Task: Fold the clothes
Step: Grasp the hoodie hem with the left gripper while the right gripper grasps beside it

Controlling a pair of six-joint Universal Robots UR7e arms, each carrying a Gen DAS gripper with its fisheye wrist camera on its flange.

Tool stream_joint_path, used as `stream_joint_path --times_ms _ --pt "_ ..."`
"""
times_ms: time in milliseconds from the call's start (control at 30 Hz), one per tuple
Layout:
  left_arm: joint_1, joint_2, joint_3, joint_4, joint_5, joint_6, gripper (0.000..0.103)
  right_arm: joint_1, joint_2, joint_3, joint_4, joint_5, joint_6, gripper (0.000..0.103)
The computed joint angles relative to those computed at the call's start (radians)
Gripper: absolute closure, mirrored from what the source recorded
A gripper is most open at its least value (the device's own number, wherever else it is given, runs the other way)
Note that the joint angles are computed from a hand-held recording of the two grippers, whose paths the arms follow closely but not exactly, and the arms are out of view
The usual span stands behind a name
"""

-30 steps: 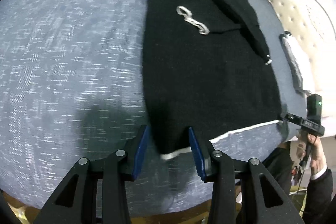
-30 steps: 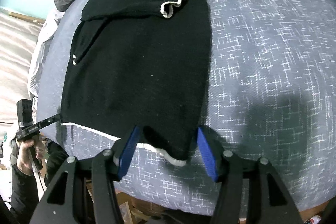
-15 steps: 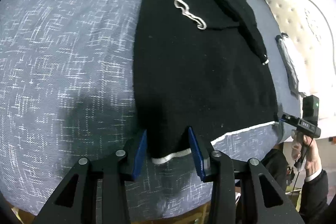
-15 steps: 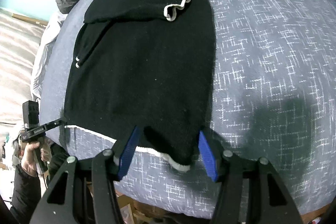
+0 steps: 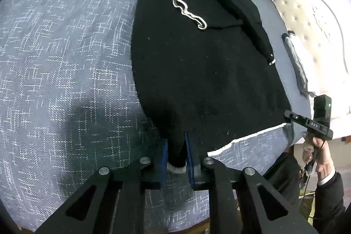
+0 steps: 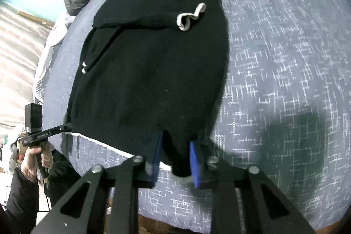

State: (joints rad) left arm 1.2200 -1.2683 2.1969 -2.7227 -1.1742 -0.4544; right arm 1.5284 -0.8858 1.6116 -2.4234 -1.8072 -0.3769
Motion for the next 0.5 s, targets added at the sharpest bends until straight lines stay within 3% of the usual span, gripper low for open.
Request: stream_joint_path --times_ms 200,300,433,500 --pt "-0.014 -0.002 0.000 -0.015 -0.013 0.018 0.088 -0.001 0.001 -0.014 0.017 0.047 -0.015 0.085" --pt "-0.010 0.019 -0.018 -0.021 -0.036 0.023 0.088 -0.001 0.019 -0.035 0.045 0.038 0.020 0.085" --pt "0.015 0.031 -0.113 0.115 -0.063 0.020 0.086 -0.005 0.032 -0.047 0.065 0.009 0.066 0.079" --pt "0.036 0.052 -0.112 0.092 -0.078 0.040 0.085 -0.012 0.031 -0.048 0.079 0.012 0.076 0.078"
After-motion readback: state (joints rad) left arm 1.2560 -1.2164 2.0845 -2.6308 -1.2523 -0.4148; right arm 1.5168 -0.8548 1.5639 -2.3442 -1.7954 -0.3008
